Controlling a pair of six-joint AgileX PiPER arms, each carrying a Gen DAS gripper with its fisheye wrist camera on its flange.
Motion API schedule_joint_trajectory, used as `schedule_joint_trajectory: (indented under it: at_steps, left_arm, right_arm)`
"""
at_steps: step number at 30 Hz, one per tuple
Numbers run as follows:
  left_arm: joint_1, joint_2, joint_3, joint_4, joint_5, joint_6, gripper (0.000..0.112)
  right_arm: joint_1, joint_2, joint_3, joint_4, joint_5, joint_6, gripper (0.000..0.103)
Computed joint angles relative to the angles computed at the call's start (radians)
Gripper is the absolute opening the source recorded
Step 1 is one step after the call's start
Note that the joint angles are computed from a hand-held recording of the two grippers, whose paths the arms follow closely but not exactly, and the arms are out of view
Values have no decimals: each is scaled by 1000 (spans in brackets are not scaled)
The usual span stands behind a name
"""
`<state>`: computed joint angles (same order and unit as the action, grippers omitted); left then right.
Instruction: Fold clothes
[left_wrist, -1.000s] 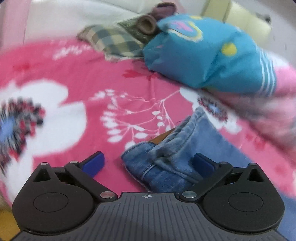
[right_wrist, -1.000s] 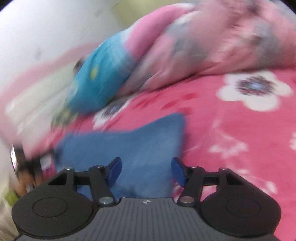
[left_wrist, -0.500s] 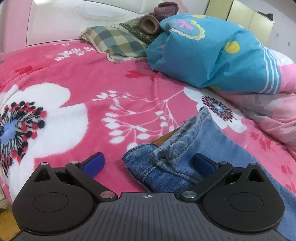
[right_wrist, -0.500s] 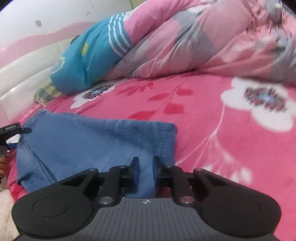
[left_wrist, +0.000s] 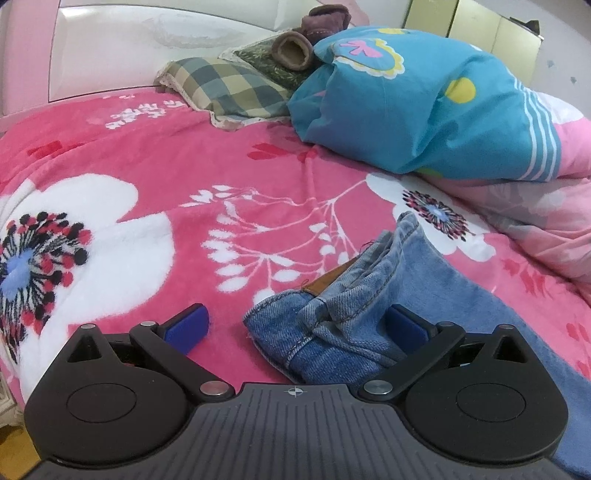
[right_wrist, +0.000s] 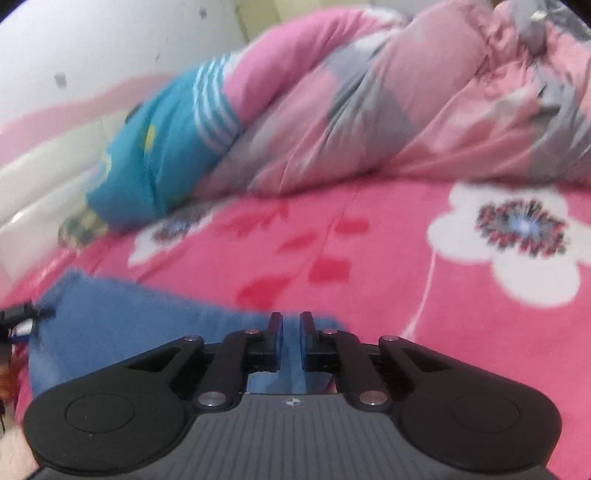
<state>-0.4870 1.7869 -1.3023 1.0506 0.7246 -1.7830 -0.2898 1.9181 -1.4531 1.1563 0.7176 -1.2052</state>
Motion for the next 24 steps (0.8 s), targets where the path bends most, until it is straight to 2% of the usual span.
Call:
schedule_joint_trajectory:
  at_steps: [1, 2, 5, 7, 9, 11, 13, 14, 16, 17, 21, 23, 24]
  left_arm:
    - [1, 0, -1, 0, -1, 2, 103]
    - [1, 1, -2, -1, -1, 4, 103]
    - [4, -1, -1, -3, -4, 7, 103]
    - [5, -4, 5, 4, -10, 3, 103]
    - [4, -5, 9, 11, -12, -3, 103]
    - [2, -4, 9, 13, -9, -2, 103]
    - [0, -3, 6, 12, -4, 5, 103]
    - [-1, -3, 4, 12, -2, 9, 103]
    - [-3, -1, 0, 11, 4, 16, 103]
    - [-4, -1, -1, 10, 6, 20, 103]
    - [-6, 1, -9, 7, 15, 36, 103]
    - [-6, 2, -12, 4, 17, 45, 103]
    - [-6, 2, -13, 4, 18, 49, 103]
  right_arm:
    - [22, 39, -40, -69, -37, 72, 15]
    - [28, 101, -84, -116, -34, 123, 24]
    - [-43, 176, -237, -149, 146, 345, 24]
    - [-81, 125, -188, -115, 154, 356, 26]
    - [-131, 18, -59, -14, 181, 207, 26]
    - [-191, -84, 72, 95, 263, 7, 26]
    - [-206, -144, 190, 95, 318, -192, 26]
    - [-194, -183, 244, 59, 305, -255, 26]
    - [-164, -182, 333, 9, 214, -376, 28]
    - [-172, -198, 350, 44, 218, -401, 28]
    - [-242, -242, 347, 134, 351, -419, 28]
    - [-254, -264, 373, 128, 414, -504, 28]
    - [-241, -268, 386, 92, 397, -525, 28]
